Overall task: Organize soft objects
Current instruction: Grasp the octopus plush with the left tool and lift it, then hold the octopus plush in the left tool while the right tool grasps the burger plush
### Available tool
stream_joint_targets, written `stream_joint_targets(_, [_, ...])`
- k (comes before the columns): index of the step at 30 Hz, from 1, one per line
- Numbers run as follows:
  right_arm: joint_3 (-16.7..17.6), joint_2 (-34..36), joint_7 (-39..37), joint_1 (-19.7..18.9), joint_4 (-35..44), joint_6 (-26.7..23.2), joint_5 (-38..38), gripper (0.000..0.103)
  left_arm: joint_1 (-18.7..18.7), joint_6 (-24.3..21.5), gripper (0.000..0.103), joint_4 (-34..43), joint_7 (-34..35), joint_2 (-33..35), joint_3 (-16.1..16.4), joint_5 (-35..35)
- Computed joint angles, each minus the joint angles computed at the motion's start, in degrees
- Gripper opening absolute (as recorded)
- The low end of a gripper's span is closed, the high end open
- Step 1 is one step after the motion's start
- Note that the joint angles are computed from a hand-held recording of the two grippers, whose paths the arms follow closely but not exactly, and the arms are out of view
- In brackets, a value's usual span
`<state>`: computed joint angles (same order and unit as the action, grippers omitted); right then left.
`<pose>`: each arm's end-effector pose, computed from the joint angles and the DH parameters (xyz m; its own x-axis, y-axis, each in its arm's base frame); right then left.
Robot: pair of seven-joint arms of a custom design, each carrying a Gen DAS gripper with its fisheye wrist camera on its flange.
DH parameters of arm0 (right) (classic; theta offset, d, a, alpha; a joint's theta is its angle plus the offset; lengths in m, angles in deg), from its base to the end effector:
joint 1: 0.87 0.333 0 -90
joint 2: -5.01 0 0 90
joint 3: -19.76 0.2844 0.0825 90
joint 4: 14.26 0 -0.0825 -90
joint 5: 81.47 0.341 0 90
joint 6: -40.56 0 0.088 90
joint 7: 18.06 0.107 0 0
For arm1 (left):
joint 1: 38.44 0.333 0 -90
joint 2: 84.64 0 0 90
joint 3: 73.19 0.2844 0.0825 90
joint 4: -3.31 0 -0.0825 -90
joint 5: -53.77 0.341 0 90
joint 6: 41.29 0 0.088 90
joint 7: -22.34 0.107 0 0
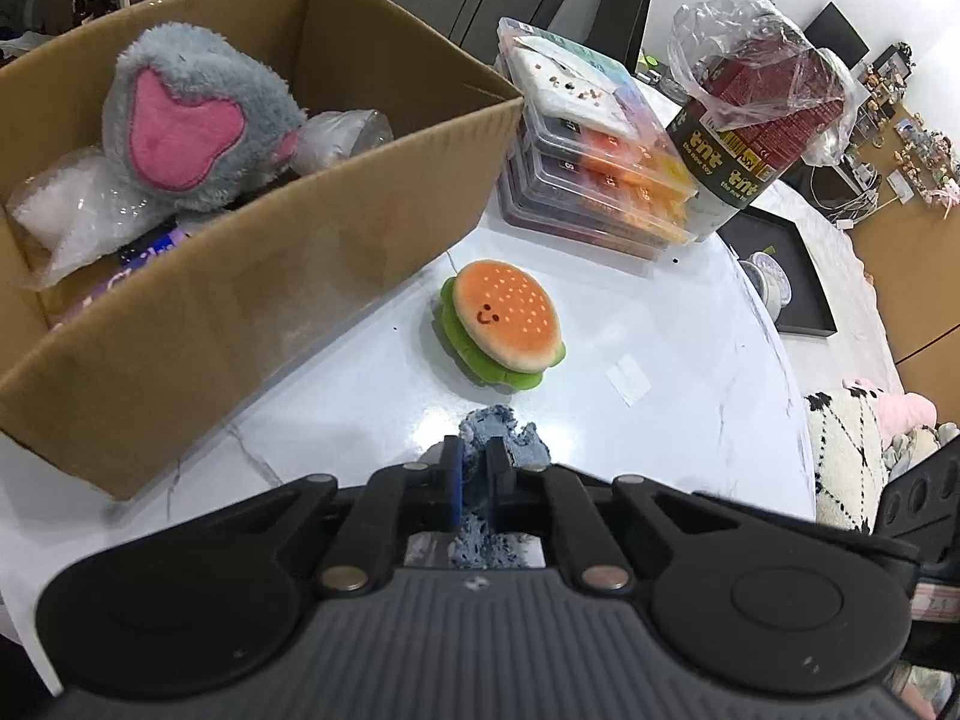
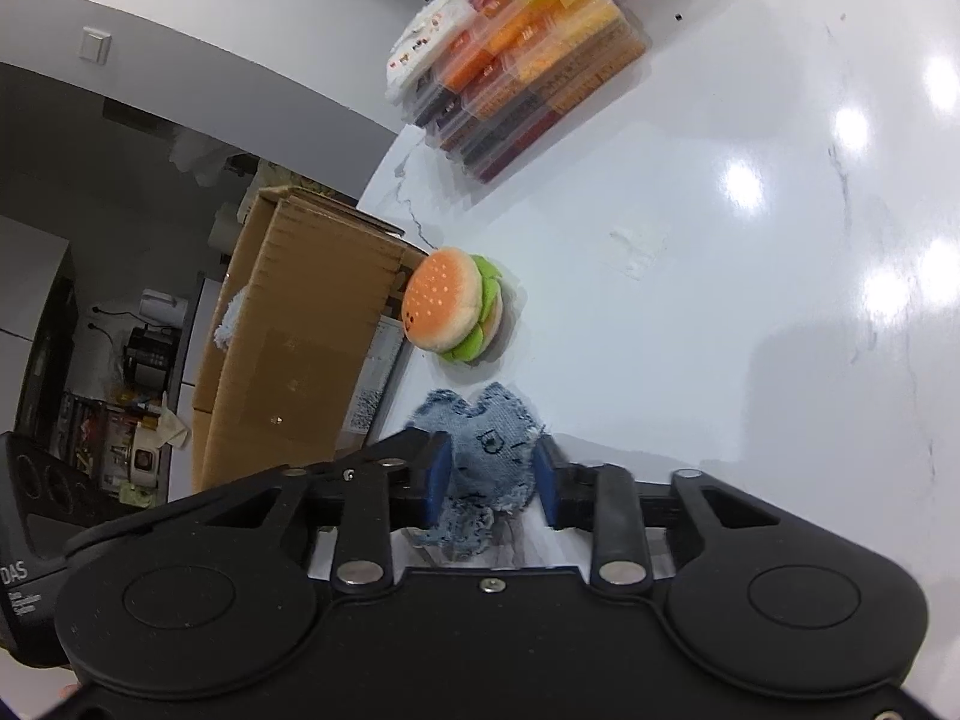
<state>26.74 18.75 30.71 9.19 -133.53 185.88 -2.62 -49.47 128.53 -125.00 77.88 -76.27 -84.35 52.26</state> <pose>0.5352 0.1505 0.3255 0.0404 -0.6733 -0.7382 -0.9404 0.2241 -0.2559 0.5099 -0.2037 0.3708 0.1521 -0.9250 0.3481 -0.8536 -0.3005 -0.4255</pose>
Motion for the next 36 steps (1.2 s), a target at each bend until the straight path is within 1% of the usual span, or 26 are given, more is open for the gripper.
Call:
stream_joint_targets(1, [0.0,0.0,0.0,-0.1,-0.1,-0.5,0.0,0.016,0.0,0.0,0.006,-0.1,-0.1,-0.1,0.1,0.1])
stream_joint_targets(2, [0.1,0.0,-0.4,-0.3,0.0,-1.5,0.5,0.008,0.1,0.0,0.006,-0.3,0.1,-0.4,0.0,-0.1])
stream_joint_targets(4, [0.2,-0.4,-2.4,-1.0,-0.2,-4.7,2.6,0.0,1.5,-0.1,0.005,-0.7,3.9,-0.8,-1.9,-4.5])
stream_joint_targets(5, [0.3,-0.9,-3.8,-0.9,-0.5,-5.0,3.4,0.0,1.8,-0.2,0.005,-0.9,5.3,-1.0,-2.4,-6.1])
stream_joint_targets(6, [0.2,-1.4,-4.5,-0.4,-0.8,-4.4,3.4,0.0,1.4,-0.1,0.005,-1.3,5.4,-1.4,-2.1,-5.9])
stream_joint_targets(8, [0.0,-2.1,-4.8,0.4,-1.2,-2.9,2.8,0.0,0.1,0.1,0.005,-1.9,3.1,-2.0,-0.7,-2.5])
stream_joint_targets(10, [-0.2,-2.5,-4.6,0.9,-1.5,-1.7,2.4,0.002,0.4,0.3,0.004,-2.3,3.7,-2.3,-0.9,-3.6])
stream_joint_targets(11, [-0.4,-2.8,-4.2,1.2,-1.7,-0.6,2.0,0.007,0.5,0.3,0.004,-2.4,4.2,-2.5,-1.0,-4.0])
stream_joint_targets(13, [-0.6,-2.8,-3.2,1.4,-1.8,1.0,1.9,0.012,1.0,0.3,0.004,-2.7,6.3,-2.9,-1.7,-6.5])
stream_joint_targets(15, [-0.9,-2.2,-1.7,1.1,-1.7,0.5,1.9,0.023,1.7,0.3,0.003,-2.9,9.8,-3.3,-2.7,-10.9])
stream_joint_targets(17, [-0.9,-1.8,-1.5,0.4,-1.7,-0.3,3.9,0.053,1.8,0.6,0.003,-3.4,11.6,-4.0,-2.8,-13.3])
stream_joint_targets(18, [-0.9,-1.7,-1.7,0.2,-1.7,-0.5,4.8,0.055,1.9,0.7,0.003,-3.5,13.4,-4.3,-3.1,-15.5])
stream_joint_targets(20, [-1.1,-1.2,-1.6,-0.6,-1.5,-3.1,6.7,0.055,2.4,1.0,0.003,-3.6,19.4,-5.1,-4.1,-23.2])
stream_joint_targets(21, [-1.1,-1.0,-1.4,-1.0,-1.3,-4.3,7.8,0.055,2.2,0.9,0.003,-3.6,21.2,-5.5,-4.1,-25.5])
stream_joint_targets(23, [-1.2,-0.7,-2.1,-1.6,-1.2,-6.1,10.1,0.055,1.5,1.2,0.003,-3.8,22.8,-6.3,-3.6,-27.6])
stream_joint_targets(24, [-1.2,-0.8,-2.3,-1.6,-1.2,-6.8,10.8,0.054,1.3,1.1,0.003,-3.8,23.9,-6.7,-3.3,-28.9])
stream_joint_targets(25, [-1.3,-0.6,-2.5,-1.8,-1.1,-7.9,11.3,0.047,1.0,0.9,0.003,-3.8,24.5,-7.0,-3.1,-29.9])
stream_joint_targets(26, [-1.3,-0.5,-2.6,-2.0,-0.9,-9.2,11.6,0.031,0.7,0.8,0.002,-3.9,24.8,-7.3,-2.7,-30.4])
stream_joint_targets(27, [-1.3,-0.7,-2.2,-1.8,-0.8,-9.1,11.1,0.028,0.5,1.0,0.001,-4.2,23.5,-7.7,-2.3,-28.8])
stream_joint_targets(28, [-1.3,-0.9,-2.6,-1.5,-0.8,-8.7,10.9,0.021,0.4,1.0,0.001,-4.5,22.2,-8.1,-1.9,-27.0])
stream_joint_targets(29, [-1.3,-1.0,-3.2,-1.5,-0.6,-9.4,10.8,0.0,0.2,0.9,0.001,-4.7,22.6,-8.5,-1.6,-27.4])
stream_joint_targets(30, [-1.3,-1.2,-3.5,-1.7,-0.6,-10.5,11.2,0.0,0.0,0.4,0.0,-4.5,24.8,-8.7,-1.4,-30.1])
stream_joint_targets(34, [-1.1,-2.9,-7.7,-0.8,-0.7,-10.8,12.6,0.0,-0.6,0.5,0.0,-5.5,26.3,-10.2,-0.5,-31.1])
stream_joint_targets(36, [-1.1,-3.5,-8.5,0.5,-0.1,-8.0,11.3,0.0,-0.3,1.0,0.0,-6.3,23.3,-10.7,-0.3,-27.2])
